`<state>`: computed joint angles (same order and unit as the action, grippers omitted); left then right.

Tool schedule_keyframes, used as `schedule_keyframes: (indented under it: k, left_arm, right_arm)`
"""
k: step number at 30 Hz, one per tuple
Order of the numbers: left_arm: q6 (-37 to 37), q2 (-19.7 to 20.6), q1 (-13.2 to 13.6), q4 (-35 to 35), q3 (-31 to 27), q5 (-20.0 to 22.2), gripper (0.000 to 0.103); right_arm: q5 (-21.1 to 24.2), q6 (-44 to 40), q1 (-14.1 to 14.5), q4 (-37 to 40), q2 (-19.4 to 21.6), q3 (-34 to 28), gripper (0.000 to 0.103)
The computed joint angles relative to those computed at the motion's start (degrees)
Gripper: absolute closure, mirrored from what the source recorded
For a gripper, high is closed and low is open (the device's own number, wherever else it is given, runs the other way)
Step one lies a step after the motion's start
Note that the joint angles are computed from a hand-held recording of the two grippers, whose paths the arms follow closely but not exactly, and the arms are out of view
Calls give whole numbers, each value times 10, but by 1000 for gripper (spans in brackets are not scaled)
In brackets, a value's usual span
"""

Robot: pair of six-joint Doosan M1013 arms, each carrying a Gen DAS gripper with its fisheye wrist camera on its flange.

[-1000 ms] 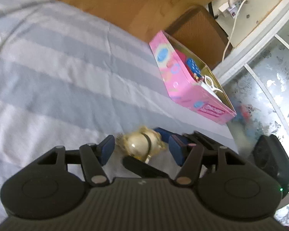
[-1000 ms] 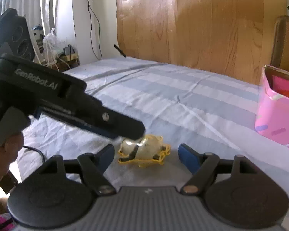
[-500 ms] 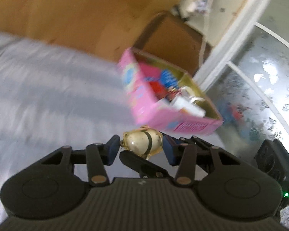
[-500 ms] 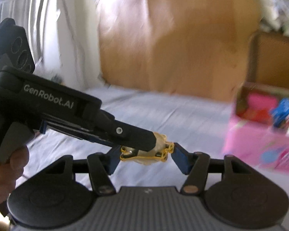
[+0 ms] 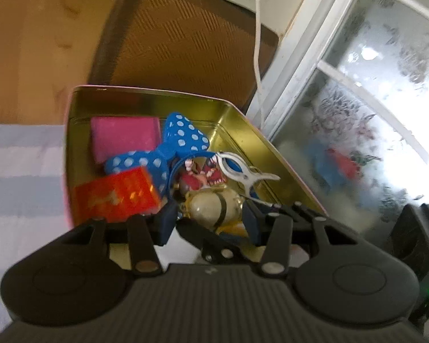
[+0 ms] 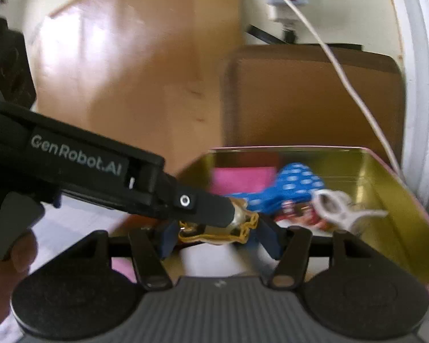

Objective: Organize rigid objects
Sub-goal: 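Carry the gold figurine into the pink tin and open the right gripper, then withdraw the right gripper from the tin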

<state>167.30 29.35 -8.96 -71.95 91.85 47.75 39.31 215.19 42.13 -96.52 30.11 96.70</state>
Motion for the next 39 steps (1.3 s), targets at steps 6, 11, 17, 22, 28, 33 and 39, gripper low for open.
schedule_keyframes:
  k: [6, 11, 17, 22, 28, 33, 39]
  left_arm:
    - [39, -9, -9, -24, 3, -62, 48]
    - [49, -25, -12, -24, 20, -104, 47]
    - [114, -67, -6, -34, 72, -156, 42]
    - [144, -99, 12, -47, 116, -168, 39]
    - [186, -133, 45, -67, 174, -170, 38]
    - [293, -164, 82, -157, 226, -167, 26]
    - [423, -193, 119, -264, 273, -153, 8]
  right_arm:
    - [78, 23, -4, 4, 13, -1, 38]
    - [99, 12, 7, 7, 8, 6, 38]
    - [129, 37, 32, 14, -4, 21, 38]
    - [168, 72, 61, 50, -12, 32, 38]
    - [220, 120, 105, 107, -16, 35, 38]
    - [225, 148, 138, 122, -13, 25, 38]
    - [230, 166, 171, 121, -5, -2, 38]
